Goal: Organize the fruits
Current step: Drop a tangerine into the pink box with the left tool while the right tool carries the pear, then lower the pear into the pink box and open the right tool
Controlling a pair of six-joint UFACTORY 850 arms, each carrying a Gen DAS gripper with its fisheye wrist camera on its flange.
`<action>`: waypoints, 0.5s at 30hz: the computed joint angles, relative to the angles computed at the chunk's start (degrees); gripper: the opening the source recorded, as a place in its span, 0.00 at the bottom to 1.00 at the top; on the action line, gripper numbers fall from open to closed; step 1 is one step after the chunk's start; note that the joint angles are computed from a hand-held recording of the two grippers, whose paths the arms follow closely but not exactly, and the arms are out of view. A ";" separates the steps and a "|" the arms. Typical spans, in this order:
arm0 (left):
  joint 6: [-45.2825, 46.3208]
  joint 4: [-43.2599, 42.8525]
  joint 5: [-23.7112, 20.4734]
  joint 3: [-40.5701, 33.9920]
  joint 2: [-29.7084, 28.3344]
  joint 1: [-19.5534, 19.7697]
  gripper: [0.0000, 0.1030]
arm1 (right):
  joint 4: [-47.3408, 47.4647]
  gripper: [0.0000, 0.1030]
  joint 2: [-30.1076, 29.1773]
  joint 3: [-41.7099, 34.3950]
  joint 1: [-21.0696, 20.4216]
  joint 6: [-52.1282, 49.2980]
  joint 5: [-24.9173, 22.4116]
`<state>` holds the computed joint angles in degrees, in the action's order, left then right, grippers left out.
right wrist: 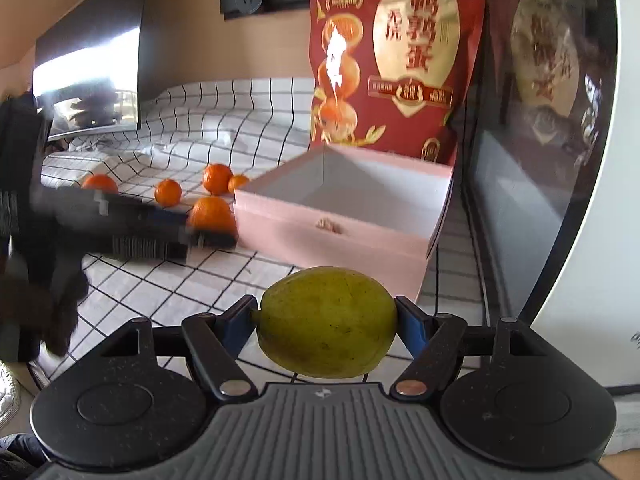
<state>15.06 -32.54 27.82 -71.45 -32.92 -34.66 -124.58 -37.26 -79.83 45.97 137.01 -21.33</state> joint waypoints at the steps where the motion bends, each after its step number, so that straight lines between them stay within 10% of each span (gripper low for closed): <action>1: -3.35 3.04 -2.04 -2.85 -0.75 1.03 0.50 | 0.74 0.72 0.07 -0.16 0.14 -0.81 -0.31; 6: -15.56 9.14 -13.01 -16.71 -7.02 4.88 0.50 | 1.35 0.72 -0.31 -1.32 0.19 -1.58 0.02; 15: -33.42 25.87 -1.11 -5.37 -3.03 7.07 0.50 | 5.92 0.72 -2.45 -6.57 -1.56 -5.43 2.25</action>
<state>-18.36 -6.67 26.72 -76.82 -35.95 -27.59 -118.66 -39.71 -86.39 44.42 131.57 -19.08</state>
